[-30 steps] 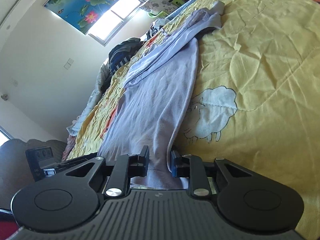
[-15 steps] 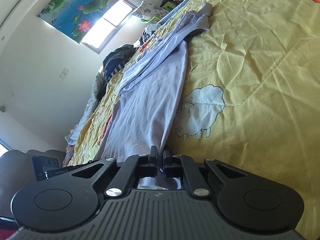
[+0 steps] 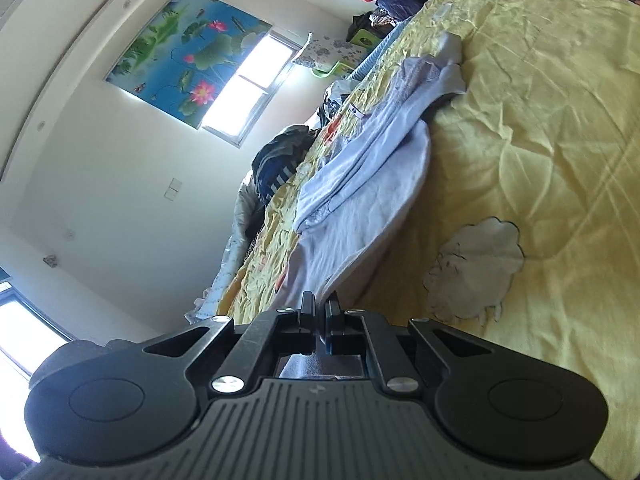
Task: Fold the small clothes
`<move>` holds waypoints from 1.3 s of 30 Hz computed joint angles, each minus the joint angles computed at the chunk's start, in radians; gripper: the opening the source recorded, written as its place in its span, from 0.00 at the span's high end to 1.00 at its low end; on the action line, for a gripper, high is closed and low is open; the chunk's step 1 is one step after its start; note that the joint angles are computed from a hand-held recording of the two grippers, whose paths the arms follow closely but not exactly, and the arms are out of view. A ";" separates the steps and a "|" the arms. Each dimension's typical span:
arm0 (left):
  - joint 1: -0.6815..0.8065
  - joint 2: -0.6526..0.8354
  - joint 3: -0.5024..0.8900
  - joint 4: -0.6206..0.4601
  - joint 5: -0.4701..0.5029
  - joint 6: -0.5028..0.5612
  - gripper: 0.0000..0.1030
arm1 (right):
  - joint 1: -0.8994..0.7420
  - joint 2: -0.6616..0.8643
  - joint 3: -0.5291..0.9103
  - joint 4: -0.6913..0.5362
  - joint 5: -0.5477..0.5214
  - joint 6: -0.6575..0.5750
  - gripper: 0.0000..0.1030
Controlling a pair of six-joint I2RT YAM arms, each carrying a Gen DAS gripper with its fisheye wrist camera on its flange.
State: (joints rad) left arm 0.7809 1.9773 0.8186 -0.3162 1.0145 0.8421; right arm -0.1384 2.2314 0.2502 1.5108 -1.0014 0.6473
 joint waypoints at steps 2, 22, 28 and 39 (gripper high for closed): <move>-0.011 0.003 0.002 -0.002 -0.034 0.000 0.93 | 0.012 -0.033 0.002 -0.062 0.022 -0.036 0.91; -0.027 0.389 0.434 -0.682 0.011 0.396 0.08 | 0.012 -0.123 0.215 -0.856 -0.083 -0.546 0.64; -0.049 0.245 0.240 -0.374 -0.040 0.244 0.75 | 0.086 -0.144 0.150 -0.714 0.057 -0.446 0.90; -0.019 0.078 0.138 -0.261 0.022 0.156 0.91 | 0.076 -0.223 0.080 -0.502 -0.014 -0.233 0.90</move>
State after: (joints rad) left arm 0.7622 2.0550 0.9568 -0.5772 1.0363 0.9982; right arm -0.0623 2.0081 0.3306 1.0085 -1.0157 0.4140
